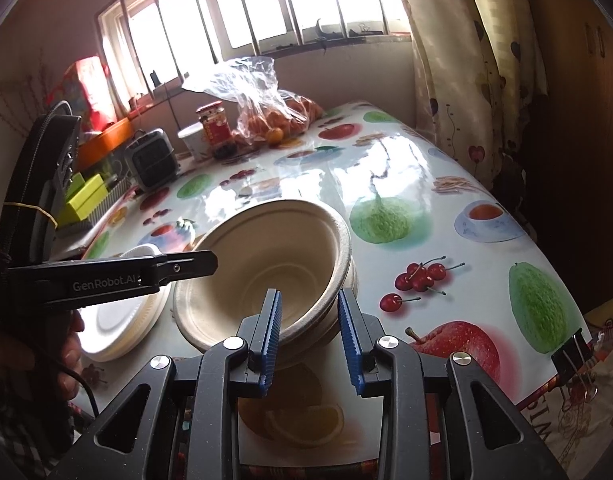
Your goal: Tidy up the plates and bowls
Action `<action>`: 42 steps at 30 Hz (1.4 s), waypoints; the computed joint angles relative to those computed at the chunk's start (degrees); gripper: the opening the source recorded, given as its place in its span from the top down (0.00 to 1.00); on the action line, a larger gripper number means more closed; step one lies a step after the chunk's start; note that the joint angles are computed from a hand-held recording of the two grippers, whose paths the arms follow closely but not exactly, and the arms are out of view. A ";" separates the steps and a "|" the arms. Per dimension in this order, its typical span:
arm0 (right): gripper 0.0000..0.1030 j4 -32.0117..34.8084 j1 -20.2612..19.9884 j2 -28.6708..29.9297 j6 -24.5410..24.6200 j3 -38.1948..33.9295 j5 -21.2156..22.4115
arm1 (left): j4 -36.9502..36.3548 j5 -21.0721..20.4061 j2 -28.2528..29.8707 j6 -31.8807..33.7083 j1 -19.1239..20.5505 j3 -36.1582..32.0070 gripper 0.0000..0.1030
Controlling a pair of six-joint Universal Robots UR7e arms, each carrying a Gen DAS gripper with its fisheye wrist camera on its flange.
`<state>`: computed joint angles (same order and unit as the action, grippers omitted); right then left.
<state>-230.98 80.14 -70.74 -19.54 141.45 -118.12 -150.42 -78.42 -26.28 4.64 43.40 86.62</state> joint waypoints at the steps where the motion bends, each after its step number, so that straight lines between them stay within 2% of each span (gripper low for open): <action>1: 0.72 0.01 -0.04 -0.04 0.04 0.08 0.07 | -0.02 0.02 -0.01 -0.03 -0.02 0.04 0.76; 28: 0.72 -0.77 -0.77 0.67 0.04 0.27 0.67 | 0.26 1.25 0.40 0.07 -0.16 -0.32 0.76; 42: 0.69 -0.92 -0.58 0.84 0.06 0.29 0.43 | -0.45 1.81 0.33 0.24 -0.56 0.35 0.73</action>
<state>-231.90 79.56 -69.90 -19.48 141.74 -117.69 -150.87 -76.61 -25.95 4.88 42.84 86.97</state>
